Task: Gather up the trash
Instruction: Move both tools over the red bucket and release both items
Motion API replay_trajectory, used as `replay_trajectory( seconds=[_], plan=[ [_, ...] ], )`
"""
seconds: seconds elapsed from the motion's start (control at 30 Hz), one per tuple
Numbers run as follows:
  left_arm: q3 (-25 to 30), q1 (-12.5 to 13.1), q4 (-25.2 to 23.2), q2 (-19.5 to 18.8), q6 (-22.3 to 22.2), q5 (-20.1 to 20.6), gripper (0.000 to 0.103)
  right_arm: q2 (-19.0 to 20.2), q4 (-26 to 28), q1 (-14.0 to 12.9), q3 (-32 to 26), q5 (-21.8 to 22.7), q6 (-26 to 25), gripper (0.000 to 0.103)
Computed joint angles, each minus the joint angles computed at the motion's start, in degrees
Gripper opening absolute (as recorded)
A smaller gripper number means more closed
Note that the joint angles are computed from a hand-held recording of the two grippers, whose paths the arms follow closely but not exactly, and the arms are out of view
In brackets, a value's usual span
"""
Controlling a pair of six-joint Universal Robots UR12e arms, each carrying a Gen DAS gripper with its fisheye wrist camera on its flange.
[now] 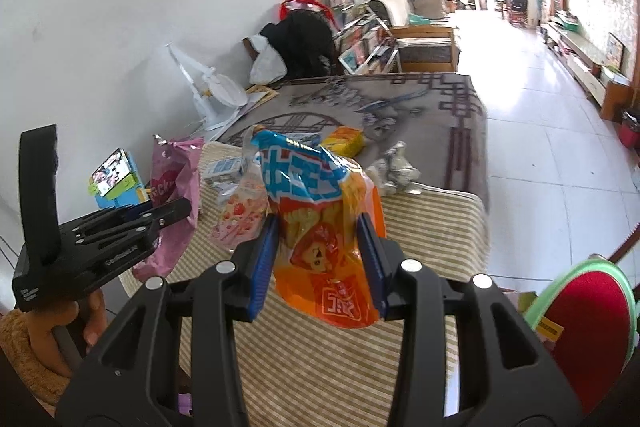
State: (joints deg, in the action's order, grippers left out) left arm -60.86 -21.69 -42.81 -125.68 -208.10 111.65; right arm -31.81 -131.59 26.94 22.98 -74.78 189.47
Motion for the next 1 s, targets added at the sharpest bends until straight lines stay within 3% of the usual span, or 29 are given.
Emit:
replay_trajectory(
  seconds=[0.23, 0.4, 0.47, 0.67, 0.83, 0.87, 0.97, 1.0],
  plan=[
    [3.81, -1.29, -0.38, -2.44, 2.23, -3.77, 0.021, -5.93, -4.75, -1.37, 11.32, -4.12, 2.09, 0.039],
    [7.98, -2.01, -0.69, -5.19, 5.48, -11.32, 0.021, -9.60, -6.75, -2.58, 17.97, -10.29, 3.86, 0.039],
    [10.42, -2.25, -1.08, -6.77, 7.58, -16.19, 0.021, -11.44, -7.45, -3.31, 21.24, -13.49, 5.60, 0.039],
    [22.14, -3.70, -7.15, -13.77, 15.89, -27.90, 0.021, -16.14, -7.84, -4.99, 29.11, -22.17, 10.01, 0.039],
    [35.68, -4.94, -14.58, -21.25, 20.31, -32.23, 0.022, -18.26, -5.98, -5.80, 32.50, -26.56, 13.57, 0.039],
    [38.69, -4.95, -16.37, -22.84, 21.01, -33.46, 0.024, -18.50, -5.16, -5.83, 32.88, -27.76, 14.15, 0.039],
    [48.81, -5.37, -21.93, -28.11, 22.85, -34.44, 0.056, -18.79, -3.74, -5.80, 33.56, -30.43, 16.23, 0.045],
    [49.16, -5.47, -21.72, -28.35, 22.93, -33.69, 0.069, -18.81, -3.39, -5.83, 33.59, -31.29, 16.90, 0.062]
  ],
)
